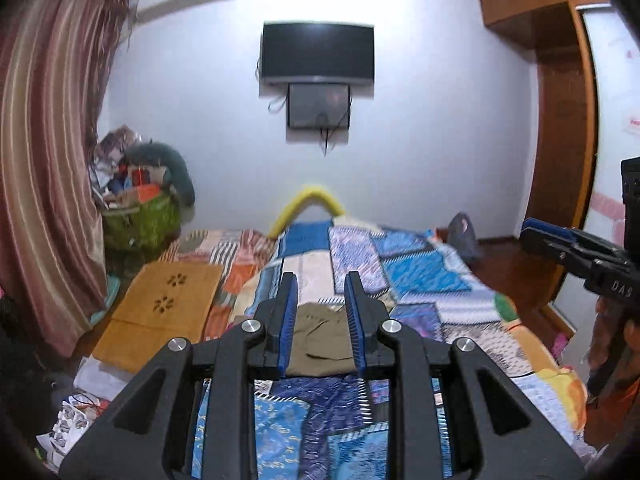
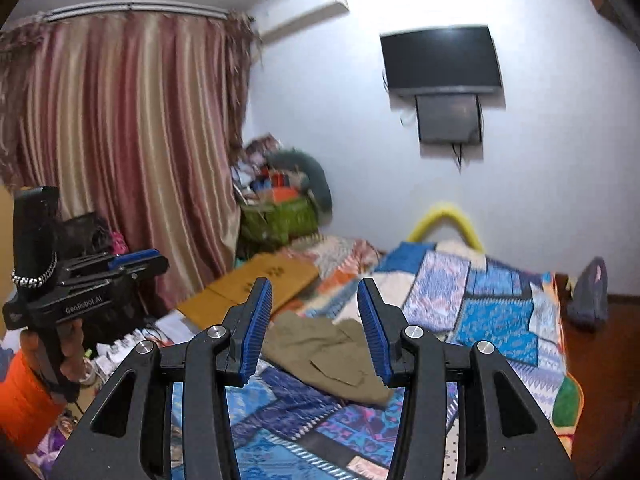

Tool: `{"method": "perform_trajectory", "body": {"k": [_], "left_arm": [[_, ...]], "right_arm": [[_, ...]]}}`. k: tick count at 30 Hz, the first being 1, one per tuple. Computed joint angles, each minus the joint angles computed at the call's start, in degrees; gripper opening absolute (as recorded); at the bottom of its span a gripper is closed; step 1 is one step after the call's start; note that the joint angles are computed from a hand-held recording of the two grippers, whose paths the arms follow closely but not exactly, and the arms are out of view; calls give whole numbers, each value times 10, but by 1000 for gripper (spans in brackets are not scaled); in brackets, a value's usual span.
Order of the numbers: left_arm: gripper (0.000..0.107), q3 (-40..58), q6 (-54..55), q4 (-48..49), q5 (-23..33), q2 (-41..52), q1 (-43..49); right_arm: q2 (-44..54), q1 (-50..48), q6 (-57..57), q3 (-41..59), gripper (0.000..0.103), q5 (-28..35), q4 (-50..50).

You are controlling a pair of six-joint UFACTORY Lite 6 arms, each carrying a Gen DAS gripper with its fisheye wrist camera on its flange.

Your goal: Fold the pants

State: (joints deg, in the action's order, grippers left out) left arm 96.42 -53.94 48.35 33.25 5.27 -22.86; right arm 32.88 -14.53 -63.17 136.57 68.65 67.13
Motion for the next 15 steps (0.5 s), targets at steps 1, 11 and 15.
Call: {"method": "perform_trajectory", "body": {"k": [1,11,15], "left_arm": [[25,-20,-26,26,6,-22,-19],[72,-136,-213,232,131,-142,-198],[87,-165,-253,282,184,-167,-251]], "right_arm": [[-35,-6,-24,-53,41,-4,20],[-254,-54,-175,-365,72,-8,151],[-281,-51,-196,-403,85,-26,168]]}}
